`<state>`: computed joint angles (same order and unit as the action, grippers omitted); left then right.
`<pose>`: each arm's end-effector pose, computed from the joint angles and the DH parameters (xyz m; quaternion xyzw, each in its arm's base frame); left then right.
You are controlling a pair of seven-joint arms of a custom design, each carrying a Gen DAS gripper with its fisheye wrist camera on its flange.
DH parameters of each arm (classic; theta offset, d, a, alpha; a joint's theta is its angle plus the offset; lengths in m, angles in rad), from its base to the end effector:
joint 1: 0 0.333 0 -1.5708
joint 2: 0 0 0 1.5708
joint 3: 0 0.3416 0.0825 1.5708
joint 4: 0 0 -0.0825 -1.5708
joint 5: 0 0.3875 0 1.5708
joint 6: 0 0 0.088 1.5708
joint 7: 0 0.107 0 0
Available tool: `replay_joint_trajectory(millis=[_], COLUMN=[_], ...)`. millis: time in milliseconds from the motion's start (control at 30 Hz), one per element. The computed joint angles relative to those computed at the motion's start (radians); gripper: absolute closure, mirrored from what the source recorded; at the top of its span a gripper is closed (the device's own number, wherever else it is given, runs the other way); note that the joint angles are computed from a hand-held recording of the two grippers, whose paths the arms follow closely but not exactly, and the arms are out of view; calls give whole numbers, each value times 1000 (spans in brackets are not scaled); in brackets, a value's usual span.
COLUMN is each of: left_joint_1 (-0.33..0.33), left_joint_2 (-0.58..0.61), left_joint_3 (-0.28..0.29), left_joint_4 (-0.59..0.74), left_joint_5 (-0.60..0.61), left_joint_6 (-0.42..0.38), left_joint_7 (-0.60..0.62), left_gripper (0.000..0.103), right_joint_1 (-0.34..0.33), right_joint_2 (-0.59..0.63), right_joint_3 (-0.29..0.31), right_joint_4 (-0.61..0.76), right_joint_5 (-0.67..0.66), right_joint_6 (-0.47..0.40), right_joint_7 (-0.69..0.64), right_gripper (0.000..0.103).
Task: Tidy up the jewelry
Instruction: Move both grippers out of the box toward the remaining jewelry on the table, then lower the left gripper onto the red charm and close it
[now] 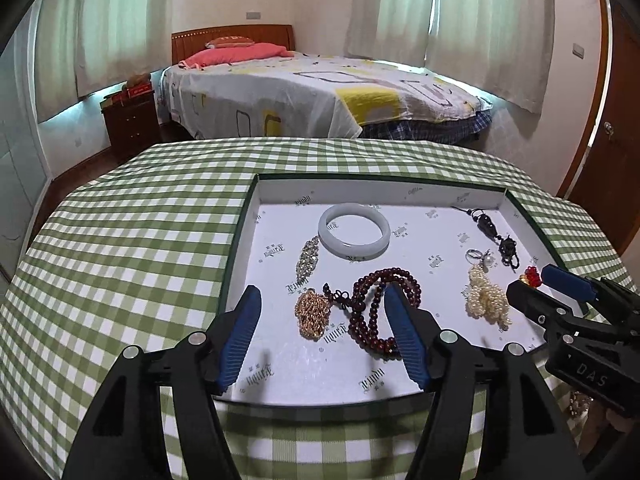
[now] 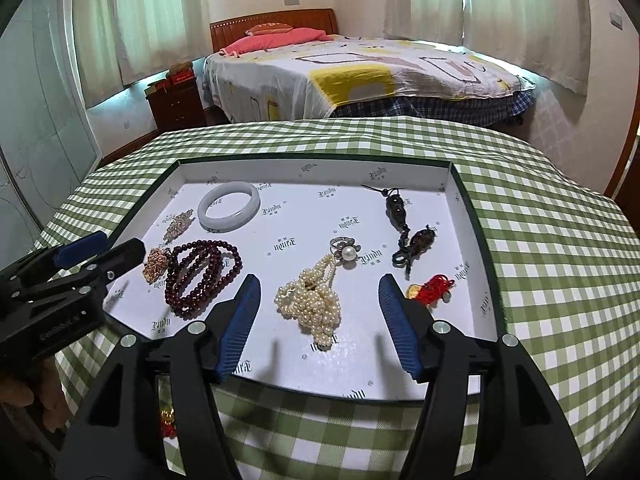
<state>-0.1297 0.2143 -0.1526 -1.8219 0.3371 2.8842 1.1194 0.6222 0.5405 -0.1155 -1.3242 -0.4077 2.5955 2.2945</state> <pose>0.6437 -0.1971 0.5435 -0.6091 0.6735 -0.3359 0.2501 0.6636 0.4051 0.5292 -0.6790 0.6190 -0.2408 0.3127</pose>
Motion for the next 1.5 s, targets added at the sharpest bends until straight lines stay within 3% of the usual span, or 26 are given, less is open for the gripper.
replay_joint_trajectory(millis=[500, 933, 1500], left_joint_1=[-17, -31, -57], left_joint_2=[-97, -169, -169], left_joint_3=[-6, -23, -44], left_joint_4=[-116, -207, -249], left_joint_5=[37, 93, 67], left_joint_6=[11, 18, -14], left_joint_7=[-52, -102, -53], left_gripper=[40, 40, 41], right_joint_1=[9, -30, -108], right_joint_2=[-156, -270, -380], right_joint_3=[4, 58, 137], right_joint_4=[-209, -362, -533], right_joint_5=[-133, -254, -328], right_joint_6=[32, 28, 6], right_joint_7=[136, 261, 389], right_gripper=[43, 43, 43])
